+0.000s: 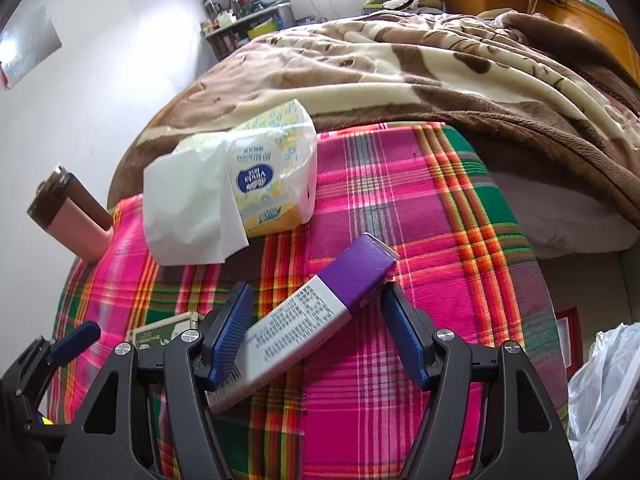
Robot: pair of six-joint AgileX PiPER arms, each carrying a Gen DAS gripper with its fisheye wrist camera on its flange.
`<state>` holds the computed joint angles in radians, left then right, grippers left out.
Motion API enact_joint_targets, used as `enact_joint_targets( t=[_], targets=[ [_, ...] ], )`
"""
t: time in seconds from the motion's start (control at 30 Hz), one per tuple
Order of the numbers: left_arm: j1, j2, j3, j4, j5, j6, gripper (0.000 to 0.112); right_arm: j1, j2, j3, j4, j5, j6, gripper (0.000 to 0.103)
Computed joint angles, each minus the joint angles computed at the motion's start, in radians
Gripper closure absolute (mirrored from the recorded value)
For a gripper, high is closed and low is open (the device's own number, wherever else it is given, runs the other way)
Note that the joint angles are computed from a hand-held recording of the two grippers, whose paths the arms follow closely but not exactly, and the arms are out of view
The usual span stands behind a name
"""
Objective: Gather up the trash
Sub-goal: 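Move both tools back over the bed toward the green box and cream tube, then grasp the green medicine box with left tool while right tool grasps the cream tube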
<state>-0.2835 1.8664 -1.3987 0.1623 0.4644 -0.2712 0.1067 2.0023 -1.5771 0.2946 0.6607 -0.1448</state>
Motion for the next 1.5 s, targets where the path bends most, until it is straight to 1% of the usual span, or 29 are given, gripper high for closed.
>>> enact_joint_targets(
  t=[0.03,0.1,0.2,0.3,0.33,0.37,0.4,0.43,0.5,0.6,0.67,0.73,0.77,0.87,0.97,1.03,1.1,1.13,1.27,1.3,1.37,1.43,1.5],
  targets=[
    [0.001,0.004,-0.004,-0.01,0.002,0.013,0.038,0.006,-0.001,-0.001,-0.039,0.005,0.027,0.035],
    [0.001,0.016,-0.017,-0.017,0.01,0.031,0.037,-0.001,-0.01,0.016,-0.044,-0.002,0.02,0.035],
    [-0.009,0.038,-0.041,0.024,0.024,0.011,0.036,-0.021,-0.021,0.039,-0.002,0.005,-0.015,0.035],
    [-0.013,0.057,-0.063,0.009,0.031,0.036,0.036,-0.035,-0.036,0.064,0.034,-0.004,-0.043,0.038],
    [-0.015,0.065,-0.073,0.003,0.035,0.047,0.036,-0.041,-0.036,0.069,0.052,-0.003,-0.054,0.044],
    [-0.017,0.073,-0.083,0.002,0.041,0.054,0.036,-0.046,-0.04,0.077,0.061,-0.003,-0.061,0.052],
    [-0.019,0.082,-0.095,0.002,0.049,0.061,0.036,-0.048,-0.045,0.087,0.058,-0.01,-0.063,0.056],
    [-0.021,0.093,-0.108,0.004,0.061,0.065,0.036,-0.052,-0.05,0.095,0.069,-0.012,-0.079,0.058],
    [-0.029,0.106,-0.122,0.03,0.068,0.05,0.036,-0.064,-0.056,0.102,0.09,-0.005,-0.11,0.058],
    [-0.034,0.127,-0.149,0.022,0.078,0.06,0.036,-0.08,-0.063,0.108,0.093,0.004,-0.132,0.06],
    [-0.042,0.136,-0.162,0.04,0.087,0.048,0.036,-0.085,-0.07,0.109,0.069,0.008,-0.133,0.06],
    [-0.051,0.137,-0.167,0.057,0.082,0.049,0.036,-0.075,-0.083,0.116,-0.003,-0.009,-0.112,0.062],
    [-0.052,0.137,-0.17,0.051,0.076,0.059,0.036,-0.07,-0.085,0.113,-0.044,-0.011,-0.096,0.062],
    [-0.051,0.16,-0.208,0.012,0.101,0.088,0.036,-0.081,-0.084,0.104,-0.039,0.001,-0.118,0.062],
    [-0.047,0.177,-0.226,-0.037,0.123,0.115,0.037,-0.073,-0.093,0.117,-0.063,-0.016,-0.133,0.062],
    [-0.049,0.182,-0.23,-0.032,0.13,0.097,0.05,-0.071,-0.1,0.122,-0.067,-0.02,-0.148,0.062],
    [-0.047,0.176,-0.222,-0.045,0.127,0.096,0.057,-0.072,-0.109,0.132,-0.059,-0.023,-0.169,0.063],
    [-0.048,0.174,-0.22,-0.047,0.13,0.092,0.061,-0.075,-0.112,0.138,-0.044,-0.022,-0.183,0.064],
    [-0.051,0.147,-0.185,-0.05,0.112,0.062,0.067,-0.086,-0.133,0.177,-0.004,-0.041,-0.208,0.068],
    [-0.053,0.136,-0.17,-0.045,0.103,0.049,0.079,-0.091,-0.138,0.186,0.012,-0.041,-0.221,0.069],
    [-0.057,0.115,-0.144,-0.037,0.093,0.023,0.08,-0.093,-0.157,0.215,0.03,-0.06,-0.242,0.072],
    [-0.057,0.097,-0.123,-0.066,0.087,0.037,0.08,-0.094,-0.18,0.245,0.047,-0.076,-0.254,0.073],
    [-0.071,0.07,-0.091,-0.034,0.077,-0.002,0.08,-0.102,-0.202,0.271,0.08,-0.082,-0.283,0.075]
  ],
)
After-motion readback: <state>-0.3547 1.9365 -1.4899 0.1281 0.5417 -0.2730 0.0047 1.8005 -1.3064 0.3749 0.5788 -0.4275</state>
